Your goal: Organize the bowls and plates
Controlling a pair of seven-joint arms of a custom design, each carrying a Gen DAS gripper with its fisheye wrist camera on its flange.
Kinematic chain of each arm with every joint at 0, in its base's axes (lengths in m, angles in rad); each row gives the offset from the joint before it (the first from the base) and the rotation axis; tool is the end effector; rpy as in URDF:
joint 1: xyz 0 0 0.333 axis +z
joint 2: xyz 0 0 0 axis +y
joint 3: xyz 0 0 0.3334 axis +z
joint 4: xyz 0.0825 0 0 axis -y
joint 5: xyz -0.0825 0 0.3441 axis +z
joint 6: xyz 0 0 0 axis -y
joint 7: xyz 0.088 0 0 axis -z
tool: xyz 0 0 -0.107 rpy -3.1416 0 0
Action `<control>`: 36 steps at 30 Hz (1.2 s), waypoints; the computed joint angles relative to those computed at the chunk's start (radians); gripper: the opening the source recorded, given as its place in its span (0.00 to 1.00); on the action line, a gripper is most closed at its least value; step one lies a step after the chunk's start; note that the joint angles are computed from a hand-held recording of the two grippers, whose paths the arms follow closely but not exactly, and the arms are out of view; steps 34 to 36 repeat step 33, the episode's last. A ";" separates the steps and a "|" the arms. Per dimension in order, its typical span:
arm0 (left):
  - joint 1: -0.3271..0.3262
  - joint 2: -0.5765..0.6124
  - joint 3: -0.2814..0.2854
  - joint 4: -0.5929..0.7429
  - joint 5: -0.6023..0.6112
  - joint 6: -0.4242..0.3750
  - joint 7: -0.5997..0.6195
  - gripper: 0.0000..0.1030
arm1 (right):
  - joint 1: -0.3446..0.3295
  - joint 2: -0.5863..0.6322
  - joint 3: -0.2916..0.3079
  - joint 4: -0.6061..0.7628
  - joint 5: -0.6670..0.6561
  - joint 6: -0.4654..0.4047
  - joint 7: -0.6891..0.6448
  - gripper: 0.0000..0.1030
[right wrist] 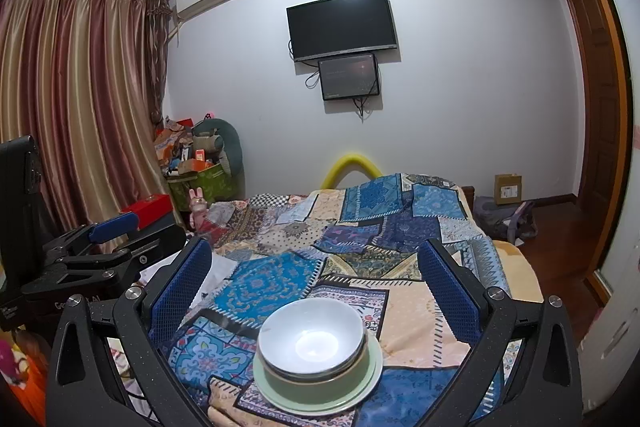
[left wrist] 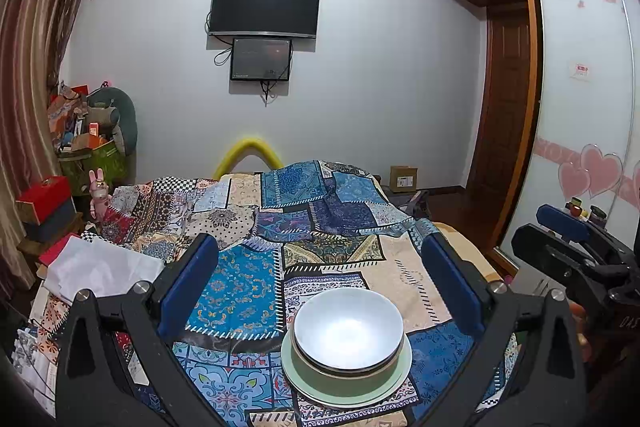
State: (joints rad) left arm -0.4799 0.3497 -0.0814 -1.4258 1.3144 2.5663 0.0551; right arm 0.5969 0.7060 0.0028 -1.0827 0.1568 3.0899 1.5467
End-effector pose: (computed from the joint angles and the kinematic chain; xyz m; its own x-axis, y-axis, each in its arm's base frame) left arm 0.5741 -0.3659 0.6057 0.0446 -0.9966 0.0690 -0.3169 -0.0796 -0.9451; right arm 0.6346 0.4171 0.5947 0.5361 -0.8339 -0.1313 -0.2939 -0.0386 -0.9551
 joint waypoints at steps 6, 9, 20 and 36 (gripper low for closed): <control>0.002 0.001 0.001 0.002 -0.004 0.010 0.007 1.00 | 0.002 0.001 -0.002 0.002 0.000 -0.001 0.001 1.00; 0.002 -0.001 0.002 -0.001 -0.001 0.015 0.011 1.00 | 0.001 0.001 0.000 0.003 0.000 -0.002 0.000 1.00; -0.002 0.003 -0.004 0.008 -0.009 0.016 0.041 1.00 | -0.004 0.004 0.005 0.004 0.001 0.003 -0.009 1.00; -0.001 0.009 0.002 0.016 -0.030 0.020 0.051 1.00 | -0.014 0.008 0.018 0.013 0.012 -0.005 -0.024 1.00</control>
